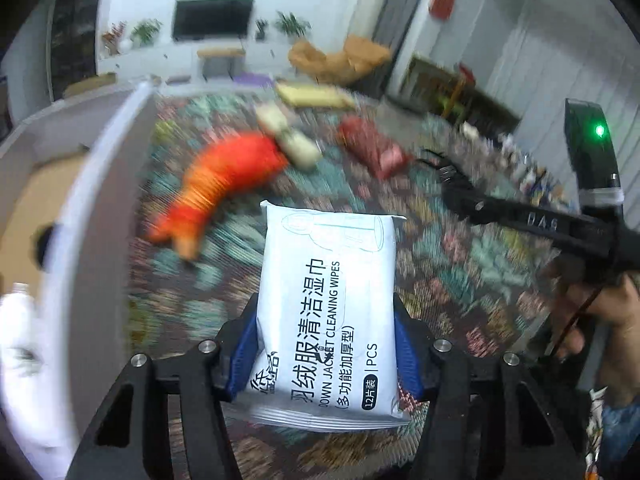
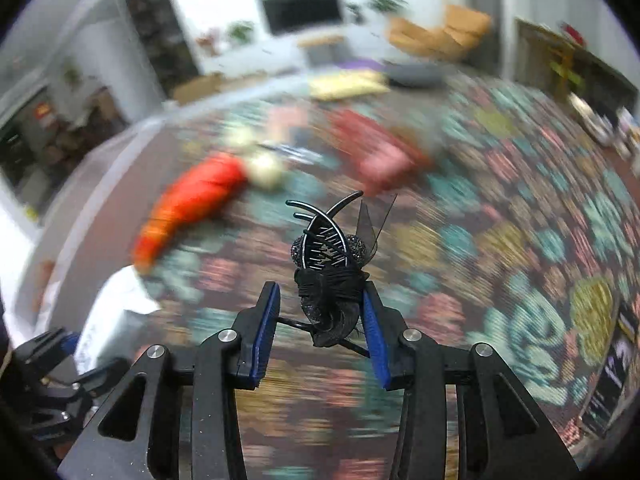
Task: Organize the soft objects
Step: 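Carry the wipes pack with the left gripper while the right carries the clip into the box, then bring both open grippers back over the remaining items on the bed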
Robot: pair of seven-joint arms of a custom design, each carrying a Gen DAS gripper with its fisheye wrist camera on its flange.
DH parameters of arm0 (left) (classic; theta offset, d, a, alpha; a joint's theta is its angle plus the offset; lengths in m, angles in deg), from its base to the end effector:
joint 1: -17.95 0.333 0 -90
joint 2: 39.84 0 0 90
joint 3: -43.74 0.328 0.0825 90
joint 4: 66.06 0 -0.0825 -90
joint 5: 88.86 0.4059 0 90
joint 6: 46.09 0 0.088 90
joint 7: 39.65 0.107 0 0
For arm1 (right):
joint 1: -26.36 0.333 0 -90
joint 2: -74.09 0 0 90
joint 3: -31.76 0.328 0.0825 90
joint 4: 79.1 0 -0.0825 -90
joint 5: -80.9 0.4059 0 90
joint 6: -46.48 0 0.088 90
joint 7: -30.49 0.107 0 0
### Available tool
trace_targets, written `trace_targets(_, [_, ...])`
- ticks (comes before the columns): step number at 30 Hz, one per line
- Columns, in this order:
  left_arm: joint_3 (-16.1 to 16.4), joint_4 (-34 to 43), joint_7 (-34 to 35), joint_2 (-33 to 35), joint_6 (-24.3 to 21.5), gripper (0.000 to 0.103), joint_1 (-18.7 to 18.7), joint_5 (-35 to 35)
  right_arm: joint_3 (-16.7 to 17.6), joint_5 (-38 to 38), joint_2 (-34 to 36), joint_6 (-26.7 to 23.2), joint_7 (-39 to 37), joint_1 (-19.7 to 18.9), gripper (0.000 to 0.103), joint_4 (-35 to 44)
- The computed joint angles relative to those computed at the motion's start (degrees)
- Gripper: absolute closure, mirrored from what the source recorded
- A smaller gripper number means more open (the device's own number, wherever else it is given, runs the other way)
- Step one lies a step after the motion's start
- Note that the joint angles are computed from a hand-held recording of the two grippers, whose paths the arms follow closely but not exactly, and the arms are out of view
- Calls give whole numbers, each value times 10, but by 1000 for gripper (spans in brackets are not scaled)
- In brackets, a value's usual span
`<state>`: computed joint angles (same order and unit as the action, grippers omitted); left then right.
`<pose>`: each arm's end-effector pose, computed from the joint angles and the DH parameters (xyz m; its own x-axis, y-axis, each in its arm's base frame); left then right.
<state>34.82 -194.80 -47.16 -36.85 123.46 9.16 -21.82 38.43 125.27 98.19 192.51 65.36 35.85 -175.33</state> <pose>0.5198 -0.2303 0.3874 0.1884 -0.9468 0.2611 -0.6850 -0.3172 -0.6559 0.7016 0.1825 0.4048 0.6590 -0.7258 -0.1974 -0.6476 -0.4140 -0.6397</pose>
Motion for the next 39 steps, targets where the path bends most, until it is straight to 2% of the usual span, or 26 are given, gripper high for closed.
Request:
trace_targets(2, [2,-48,-21,-68,-24,44,8,14,27,34,-33,-22,-37,-2,61,-19])
trace_targets(4, [-4,-99,-13,-139,-67,44,23,-5,45,72,-64,-60,-71,6,60,-36])
trace_targets(7, [-5,-175,25,-237,-141,44,43,-71,54,111,-98,-102,-106,31,60,-59])
trace_targets(9, [-6,-207,47,-275,-185,43,57,-108,57,129,-101,-143,-108,51,59,-56])
trace_targets(11, [-11,-220,81,-293,-274,37,64,-166,57,141,-81,-197,-94,68,43,-34])
trace_targets(12, [-16,-224,82,-298,-306,31,70,-177,54,133,-68,-219,-81,75,22,-20])
trace_targets(14, [-22,-238,69,-315,-345,28,79,-187,48,130,-56,-220,-66,86,23,-14])
trace_targets(16, [-29,-255,36,-337,-347,26,85,-179,40,133,-54,-196,-77,85,23,-21])
trace_targets(18, [-35,-261,2,-347,-331,20,89,-165,27,126,-52,-113,-92,88,23,-37])
trace_targets(20, [-38,-258,-22,-342,-284,20,91,-137,11,100,-35,-40,-84,88,23,-40])
trace_targets(21, [-43,-244,-30,-326,-255,20,91,-120,-1,74,-16,-2,-61,89,23,-32])
trace_targets(23, [-51,-217,-35,-295,-211,20,91,-88,-26,21,22,45,-3,89,23,-14])
trace_targets(26, [-69,-145,-30,-212,-152,16,79,-39,-82,-61,80,80,124,95,23,23])
trace_targets(28, [-75,-90,-21,-141,-117,6,63,-14,-106,-91,111,96,190,92,23,46])
trace_targets(31, [-68,-14,-4,-39,-94,6,34,5,-126,-129,143,130,252,90,23,66])
trace_targets(35, [-44,96,53,109,-96,6,8,-31,-117,-162,144,192,262,77,23,35])
trace_targets(39, [-14,173,92,196,-112,6,-12,-69,-118,-205,143,207,280,77,21,31])
